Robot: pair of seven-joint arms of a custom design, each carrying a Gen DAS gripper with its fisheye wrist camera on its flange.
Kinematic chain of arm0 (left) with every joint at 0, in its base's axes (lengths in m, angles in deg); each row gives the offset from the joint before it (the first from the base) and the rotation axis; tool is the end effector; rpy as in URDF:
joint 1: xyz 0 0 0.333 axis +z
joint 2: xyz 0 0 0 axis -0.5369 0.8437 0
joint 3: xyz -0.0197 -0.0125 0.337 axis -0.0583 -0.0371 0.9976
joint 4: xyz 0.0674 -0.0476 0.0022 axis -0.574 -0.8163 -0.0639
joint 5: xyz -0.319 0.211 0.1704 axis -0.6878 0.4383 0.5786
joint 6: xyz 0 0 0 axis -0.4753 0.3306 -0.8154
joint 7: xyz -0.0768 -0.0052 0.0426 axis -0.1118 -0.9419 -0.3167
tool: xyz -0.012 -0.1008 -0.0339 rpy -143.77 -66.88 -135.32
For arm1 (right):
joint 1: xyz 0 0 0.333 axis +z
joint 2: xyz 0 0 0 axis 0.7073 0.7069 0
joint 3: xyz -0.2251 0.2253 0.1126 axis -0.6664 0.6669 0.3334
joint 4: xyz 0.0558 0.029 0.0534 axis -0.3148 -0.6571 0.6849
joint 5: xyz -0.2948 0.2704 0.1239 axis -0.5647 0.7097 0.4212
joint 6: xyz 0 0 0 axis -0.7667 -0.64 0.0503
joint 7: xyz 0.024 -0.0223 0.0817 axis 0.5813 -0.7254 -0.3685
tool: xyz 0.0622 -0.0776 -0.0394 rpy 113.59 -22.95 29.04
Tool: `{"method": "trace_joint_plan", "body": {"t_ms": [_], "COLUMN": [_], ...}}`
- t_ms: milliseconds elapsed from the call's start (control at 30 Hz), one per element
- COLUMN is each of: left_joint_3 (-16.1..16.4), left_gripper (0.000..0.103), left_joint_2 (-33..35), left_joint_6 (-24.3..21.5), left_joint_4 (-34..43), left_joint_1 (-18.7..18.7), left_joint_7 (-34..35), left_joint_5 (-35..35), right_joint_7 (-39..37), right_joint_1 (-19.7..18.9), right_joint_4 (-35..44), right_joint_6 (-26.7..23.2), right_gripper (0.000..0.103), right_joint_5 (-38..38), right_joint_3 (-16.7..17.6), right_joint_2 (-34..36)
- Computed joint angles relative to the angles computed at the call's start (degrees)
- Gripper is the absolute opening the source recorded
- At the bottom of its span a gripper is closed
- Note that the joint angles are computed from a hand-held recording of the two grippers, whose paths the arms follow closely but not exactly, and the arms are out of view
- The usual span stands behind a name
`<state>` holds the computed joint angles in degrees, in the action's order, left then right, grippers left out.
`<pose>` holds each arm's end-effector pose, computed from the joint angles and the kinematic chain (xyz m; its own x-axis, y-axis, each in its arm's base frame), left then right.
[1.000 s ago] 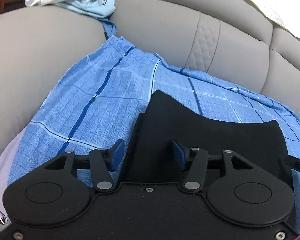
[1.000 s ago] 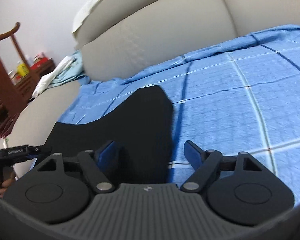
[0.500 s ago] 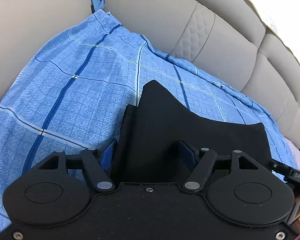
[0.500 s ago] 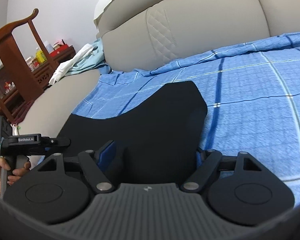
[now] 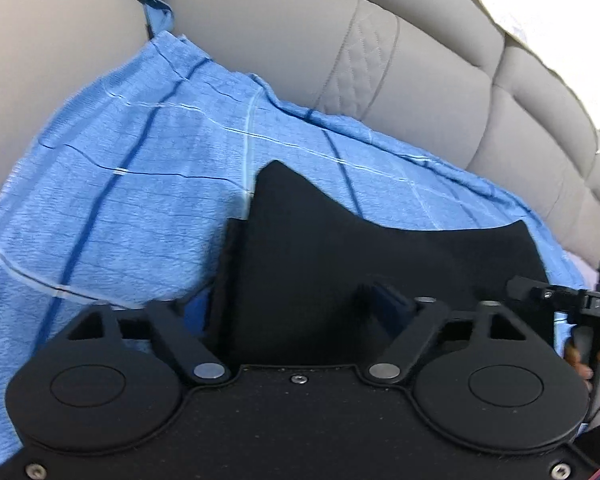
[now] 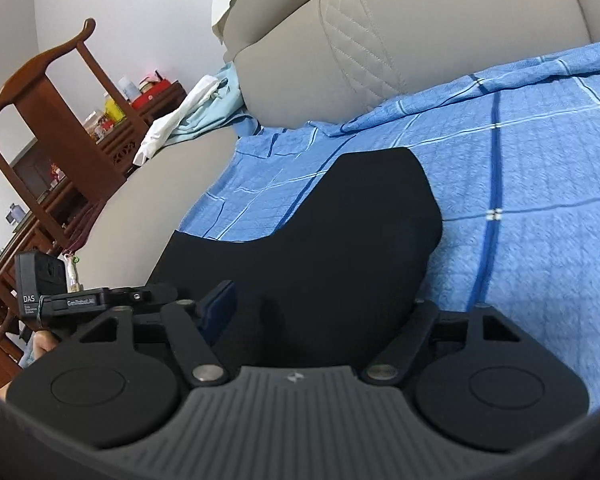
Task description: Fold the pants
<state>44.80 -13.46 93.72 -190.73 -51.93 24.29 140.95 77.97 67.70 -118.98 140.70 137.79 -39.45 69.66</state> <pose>0.3510 -0.3621 0.4756 0.2436 -0.8938 0.3765 -0.6027 -0.4436 -0.6633 0.4975 0.2760 0.4141 0.6251 -0.5286 -0.5744 -0.7269 -0.1261 -0.6751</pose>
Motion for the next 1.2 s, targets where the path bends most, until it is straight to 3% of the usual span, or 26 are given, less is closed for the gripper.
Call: {"method": "trace_joint_plan", "body": {"t_ms": [167, 267, 367, 467, 567, 733, 967, 1100, 1200], "left_joint_3": [-0.75, -0.88, -2.67, -5.9, -6.25, -3.06, 2.01, 6.01, 7.92], "left_gripper": [0.066, 0.067, 0.048, 0.03, 0.022, 0.017, 0.009, 0.008, 0.012], "left_joint_2": [-1.32, -1.03, -0.18, 0.19, 1.76, 6.41, 19.92, 28.05, 32.4], "left_joint_6": [4.5, 5.45, -3.22, -11.76, -18.26, -21.62, -19.72, -16.96, -19.96], "left_joint_4": [-2.14, -1.97, 0.15, 1.67, 4.26, 10.33, 25.43, 34.9, 40.0], "left_joint_1": [2.69, 3.53, 1.7, 0.41, -1.74, -4.03, -4.69, -5.51, -7.42], "left_joint_7": [-7.22, -10.67, -8.46, -15.11, -15.86, -9.18, -1.83, 3.6, 8.13], "left_joint_5": [5.82, 7.64, 5.05, 8.6, 8.96, 9.27, 13.82, 12.5, 9.8], "right_joint_7": [0.92, 4.14, 4.55, 5.43, 3.67, -0.42, 4.97, 13.88, 22.22], "right_joint_1": [-0.34, 0.07, 0.68, 1.12, 2.38, 3.9, 2.35, 0.3, -1.69], "right_joint_4": [-0.62, 1.33, 1.88, 1.34, 0.64, 1.8, 7.67, 14.65, 20.07], "right_joint_6": [0.28, 1.59, 3.68, 4.95, 10.48, 19.74, 25.31, 25.87, 24.07], "right_gripper": [0.045, 0.043, 0.035, 0.025, 0.023, 0.021, 0.021, 0.021, 0.028], "right_joint_5": [2.31, -0.36, -1.06, -0.62, 0.12, 1.97, -4.1, -15.22, -22.63], "right_joint_3": [-0.34, 0.25, 0.97, 1.24, 2.09, 2.37, 1.11, 0.23, -0.11], "right_joint_2": [0.14, 1.47, 1.85, 1.33, 0.08, -0.88, 3.26, 8.87, 13.49]}}
